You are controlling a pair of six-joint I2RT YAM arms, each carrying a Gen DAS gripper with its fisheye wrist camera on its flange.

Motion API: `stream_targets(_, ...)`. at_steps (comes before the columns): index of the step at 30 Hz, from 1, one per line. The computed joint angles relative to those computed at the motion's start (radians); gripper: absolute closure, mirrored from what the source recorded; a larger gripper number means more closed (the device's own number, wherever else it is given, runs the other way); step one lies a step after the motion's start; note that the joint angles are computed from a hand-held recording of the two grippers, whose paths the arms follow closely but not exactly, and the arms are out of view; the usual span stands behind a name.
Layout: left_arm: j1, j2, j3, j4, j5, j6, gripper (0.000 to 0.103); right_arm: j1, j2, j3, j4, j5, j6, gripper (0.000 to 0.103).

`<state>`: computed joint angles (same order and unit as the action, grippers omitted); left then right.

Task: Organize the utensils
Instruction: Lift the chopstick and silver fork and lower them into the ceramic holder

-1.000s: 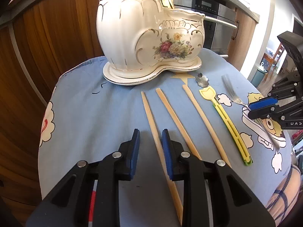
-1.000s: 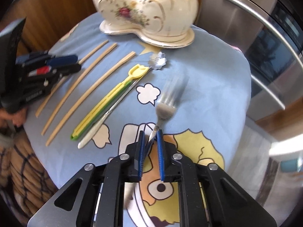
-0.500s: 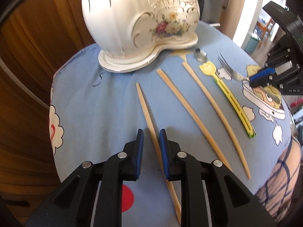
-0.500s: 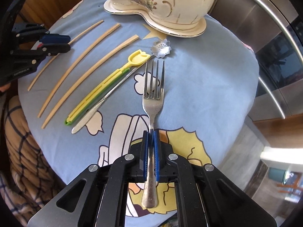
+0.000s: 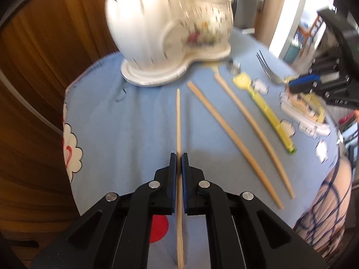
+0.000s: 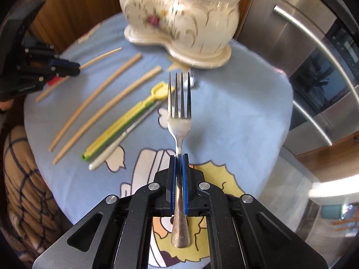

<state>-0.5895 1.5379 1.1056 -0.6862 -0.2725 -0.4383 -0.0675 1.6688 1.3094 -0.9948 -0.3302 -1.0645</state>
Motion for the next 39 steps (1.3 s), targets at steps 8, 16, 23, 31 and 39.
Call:
stream_targets(8, -0.061, -0.219, -0.144, 0.240, -0.163, -0.081, 0.099, -0.119, -0.085, -0.019, 0.011, -0.253, 0.041, 0.097)
stream_targets(16, -0.144, -0.293, -0.203, 0.415, -0.366, -0.063, 0.099, -0.193, -0.126, -0.089, 0.105, -0.410, 0.097, 0.097)
stream_targets(23, -0.143, -0.306, -0.223, 0.578, -0.433, -0.039, 0.099, -0.221, -0.168, -0.106, 0.122, -0.515, 0.137, 0.097)
stream_targets(31, -0.104, -0.281, -0.258, 0.806, -0.422, 0.007, 0.099, -0.222, -0.208, -0.083, 0.192, -0.650, 0.292, 0.097)
stream_targets(39, -0.055, -0.227, -0.268, 1.000, -0.411, 0.040, 0.099, -0.128, -0.237, -0.100, 0.481, -0.718, 0.654, 0.097)
